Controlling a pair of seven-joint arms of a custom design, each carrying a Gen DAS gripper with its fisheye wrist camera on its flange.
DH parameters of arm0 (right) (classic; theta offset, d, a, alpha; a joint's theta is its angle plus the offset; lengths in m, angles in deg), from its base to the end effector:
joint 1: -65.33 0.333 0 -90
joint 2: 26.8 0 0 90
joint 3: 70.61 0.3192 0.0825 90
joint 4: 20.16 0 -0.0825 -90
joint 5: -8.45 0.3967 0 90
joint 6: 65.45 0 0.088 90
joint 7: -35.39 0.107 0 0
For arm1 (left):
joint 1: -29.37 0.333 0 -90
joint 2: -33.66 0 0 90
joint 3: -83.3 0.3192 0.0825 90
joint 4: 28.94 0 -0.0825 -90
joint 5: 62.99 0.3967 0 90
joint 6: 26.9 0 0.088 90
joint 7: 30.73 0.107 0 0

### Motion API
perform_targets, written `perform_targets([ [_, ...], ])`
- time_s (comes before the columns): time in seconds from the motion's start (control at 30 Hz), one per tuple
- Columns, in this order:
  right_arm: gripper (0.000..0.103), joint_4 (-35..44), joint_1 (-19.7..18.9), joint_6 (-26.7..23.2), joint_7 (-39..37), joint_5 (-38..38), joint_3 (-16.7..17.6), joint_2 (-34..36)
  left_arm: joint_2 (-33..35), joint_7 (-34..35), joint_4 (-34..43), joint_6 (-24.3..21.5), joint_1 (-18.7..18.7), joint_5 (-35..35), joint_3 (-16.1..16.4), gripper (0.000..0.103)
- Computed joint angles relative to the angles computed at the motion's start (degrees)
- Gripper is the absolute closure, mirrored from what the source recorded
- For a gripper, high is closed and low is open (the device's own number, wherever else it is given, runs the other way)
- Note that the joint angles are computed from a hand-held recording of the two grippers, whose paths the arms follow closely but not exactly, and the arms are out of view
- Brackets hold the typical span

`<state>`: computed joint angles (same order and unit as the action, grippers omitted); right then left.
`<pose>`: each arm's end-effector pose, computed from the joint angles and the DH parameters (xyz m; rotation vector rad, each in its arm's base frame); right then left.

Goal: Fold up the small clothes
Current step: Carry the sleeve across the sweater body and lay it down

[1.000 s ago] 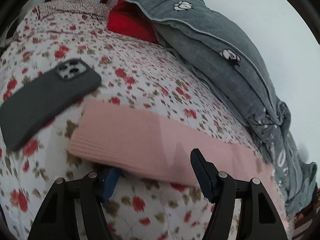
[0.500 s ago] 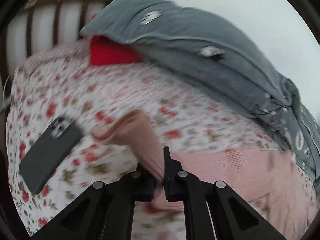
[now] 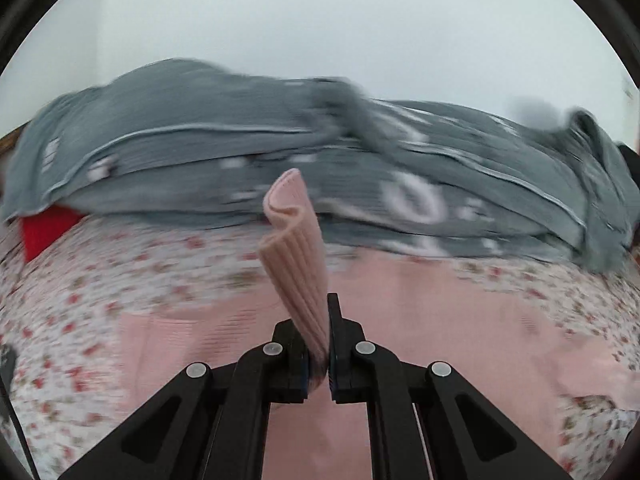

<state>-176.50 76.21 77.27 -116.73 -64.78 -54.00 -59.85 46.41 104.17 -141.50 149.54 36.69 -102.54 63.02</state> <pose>0.3464 0.1804 0.4127 -1.0596 2.0309 -1.0570 0.6464 -0.0806 0.4547 -1.4477 1.9512 -0.9970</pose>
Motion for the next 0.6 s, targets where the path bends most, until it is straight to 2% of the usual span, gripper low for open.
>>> perform_targets([
  [0.13, 0.001, -3.10, -0.39, 0.67, -0.34, 1.60, -1.40, -4.56, 0.05, 0.61, -1.58, 0.10, -3.54, -0.86, -3.97, 0.096],
  [0.2, 0.001, -4.70, -0.93, 1.74, -0.64, 2.64, -1.72, -6.98, 0.51, 1.11, -2.40, -1.49, -5.17, -1.47, -5.52, 0.096],
  [0.23, 0.001, -5.30, -1.37, 2.19, -0.70, 3.03, -1.51, -8.01, 1.13, 0.80, -2.72, -2.16, -6.39, -1.33, -5.61, 0.096],
  [0.3, 0.001, -6.52, -2.37, 3.00, -0.85, 3.76, -1.07, -10.15, 2.63, -2.12, -3.62, -1.19, -10.14, 2.38, -3.62, 0.096],
  [0.37, 0.001, -7.92, -3.07, 3.53, -1.70, 4.92, -0.57, -12.56, 4.20, -2.79, -4.63, 0.22, -10.99, 5.55, -3.55, 0.096],
  [0.4, 0.001, -8.17, -3.59, 3.83, -1.97, 5.43, -0.13, -13.07, 4.76, -4.38, -4.52, -0.85, -11.77, 7.81, -2.67, 0.096],
  [0.43, 0.001, -8.74, -4.01, 4.19, -2.18, 5.93, 0.19, -13.95, 5.11, -5.50, -4.05, -3.00, -11.22, 8.91, -2.76, 0.096],
  [0.47, 0.001, -9.07, -4.49, 4.69, -2.36, 6.36, 0.51, -14.52, 5.42, -4.36, -3.41, -4.69, -8.74, 7.23, -4.85, 0.096],
  [0.53, 0.001, -9.56, -5.62, 5.94, -2.61, 7.13, 1.02, -15.18, 6.05, 2.50, -2.90, -6.30, -2.62, -0.71, -11.09, 0.095],
  [0.57, 0.001, -9.67, -6.20, 6.54, -2.73, 7.54, 1.30, -15.32, 6.15, 5.16, -2.73, -7.51, -1.08, -3.69, -12.40, 0.095],
  [0.6, 0.001, -9.71, -6.79, 7.16, -2.76, 7.90, 1.64, -15.41, 6.04, 6.18, -2.59, -8.60, -0.88, -5.23, -12.24, 0.093],
])
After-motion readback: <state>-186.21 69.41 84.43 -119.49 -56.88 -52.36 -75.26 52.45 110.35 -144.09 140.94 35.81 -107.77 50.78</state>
